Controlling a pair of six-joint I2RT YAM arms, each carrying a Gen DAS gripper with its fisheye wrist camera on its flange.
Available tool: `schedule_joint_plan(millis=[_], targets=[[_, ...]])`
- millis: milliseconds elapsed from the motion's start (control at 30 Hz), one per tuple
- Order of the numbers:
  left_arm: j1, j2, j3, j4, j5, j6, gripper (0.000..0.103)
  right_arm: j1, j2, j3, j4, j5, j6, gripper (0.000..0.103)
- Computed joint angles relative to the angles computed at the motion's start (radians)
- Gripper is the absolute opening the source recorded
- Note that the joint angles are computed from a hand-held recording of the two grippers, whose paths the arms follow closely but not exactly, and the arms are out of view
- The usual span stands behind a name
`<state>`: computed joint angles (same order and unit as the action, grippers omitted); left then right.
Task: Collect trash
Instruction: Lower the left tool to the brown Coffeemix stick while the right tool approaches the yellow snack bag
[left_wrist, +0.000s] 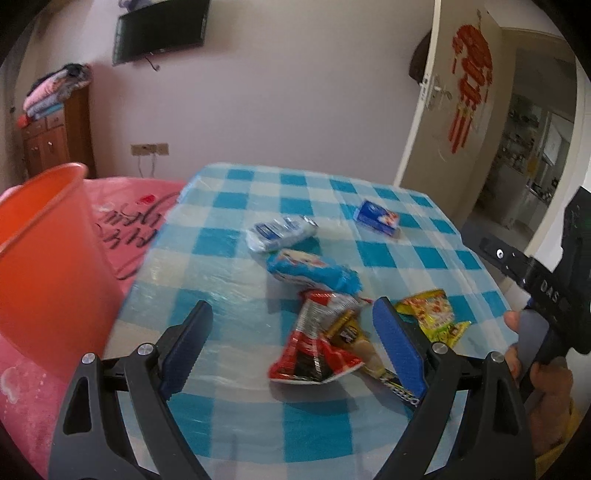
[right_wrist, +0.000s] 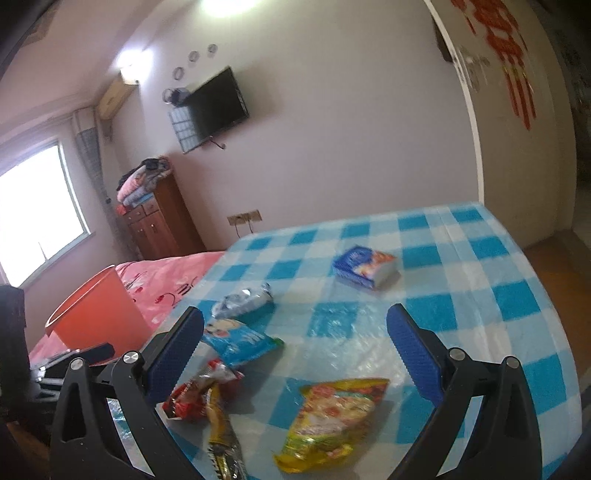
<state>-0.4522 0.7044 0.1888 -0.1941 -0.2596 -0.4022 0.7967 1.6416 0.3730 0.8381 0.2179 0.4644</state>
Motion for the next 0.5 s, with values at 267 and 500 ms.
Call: schedule_joint_plan(millis=[267, 500], targets=[[-0.037, 0.212, 0.001, 0.157, 0.043, -0.035, 0.089, -0.108, 0.019, -0.043, 0.011, -0.084, 0.020, 0.098], [-0.120, 0.353, 0.031, 0.191, -0.017, -0.123, 0.089, -0.224, 0.033, -0.059, -0.011, -0.246, 0.036, 0.098]])
